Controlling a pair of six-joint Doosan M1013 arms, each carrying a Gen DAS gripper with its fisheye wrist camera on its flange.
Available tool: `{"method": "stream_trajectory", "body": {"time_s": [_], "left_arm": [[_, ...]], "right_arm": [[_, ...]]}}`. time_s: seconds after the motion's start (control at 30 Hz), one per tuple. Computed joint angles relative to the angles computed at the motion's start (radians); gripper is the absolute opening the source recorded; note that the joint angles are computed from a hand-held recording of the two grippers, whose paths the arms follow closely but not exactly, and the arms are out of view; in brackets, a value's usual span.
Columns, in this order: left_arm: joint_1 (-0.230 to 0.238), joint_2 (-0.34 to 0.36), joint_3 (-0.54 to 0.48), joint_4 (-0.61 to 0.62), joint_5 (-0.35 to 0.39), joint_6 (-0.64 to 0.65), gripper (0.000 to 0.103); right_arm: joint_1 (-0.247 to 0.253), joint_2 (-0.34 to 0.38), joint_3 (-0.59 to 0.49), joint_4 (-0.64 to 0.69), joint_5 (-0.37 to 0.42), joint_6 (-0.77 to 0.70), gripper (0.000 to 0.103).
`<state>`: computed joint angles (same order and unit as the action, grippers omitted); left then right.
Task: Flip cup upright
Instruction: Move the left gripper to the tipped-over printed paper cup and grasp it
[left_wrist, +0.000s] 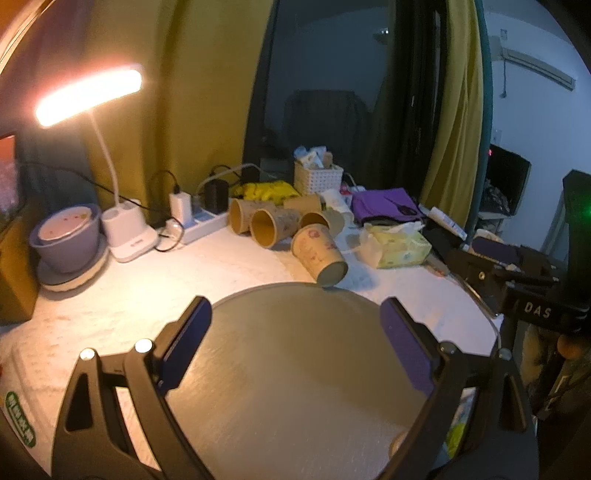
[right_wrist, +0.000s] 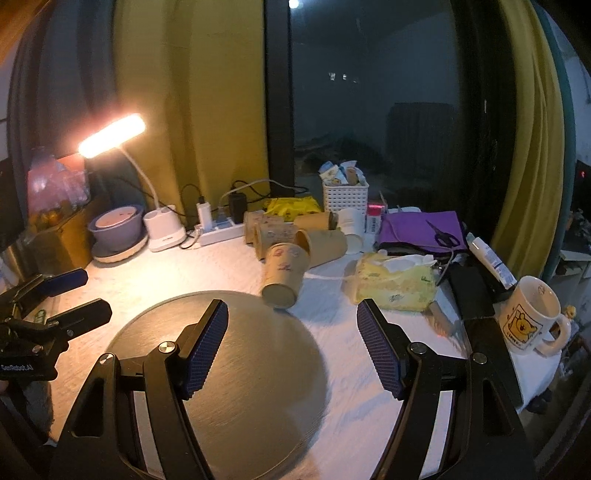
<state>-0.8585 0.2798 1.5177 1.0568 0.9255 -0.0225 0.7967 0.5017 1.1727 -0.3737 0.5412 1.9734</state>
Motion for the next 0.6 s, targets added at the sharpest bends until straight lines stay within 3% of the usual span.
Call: {"method": "stream_trajectory", "body": {"time_s": [0.33,0.6], "left_arm": [[0.096,0.112,-0.139,-0.198,-0.085,0.18,0.093],[0.153,0.211,-0.267,-0.328,-0.102,0.296,0.093]], "right_arm": [[-0.065,0.078,-0.087,0.113,0.028,-0.11,0.075],[-0.105,0.144,-0.168,0.202,0.043,-0.223,0.075]]}}
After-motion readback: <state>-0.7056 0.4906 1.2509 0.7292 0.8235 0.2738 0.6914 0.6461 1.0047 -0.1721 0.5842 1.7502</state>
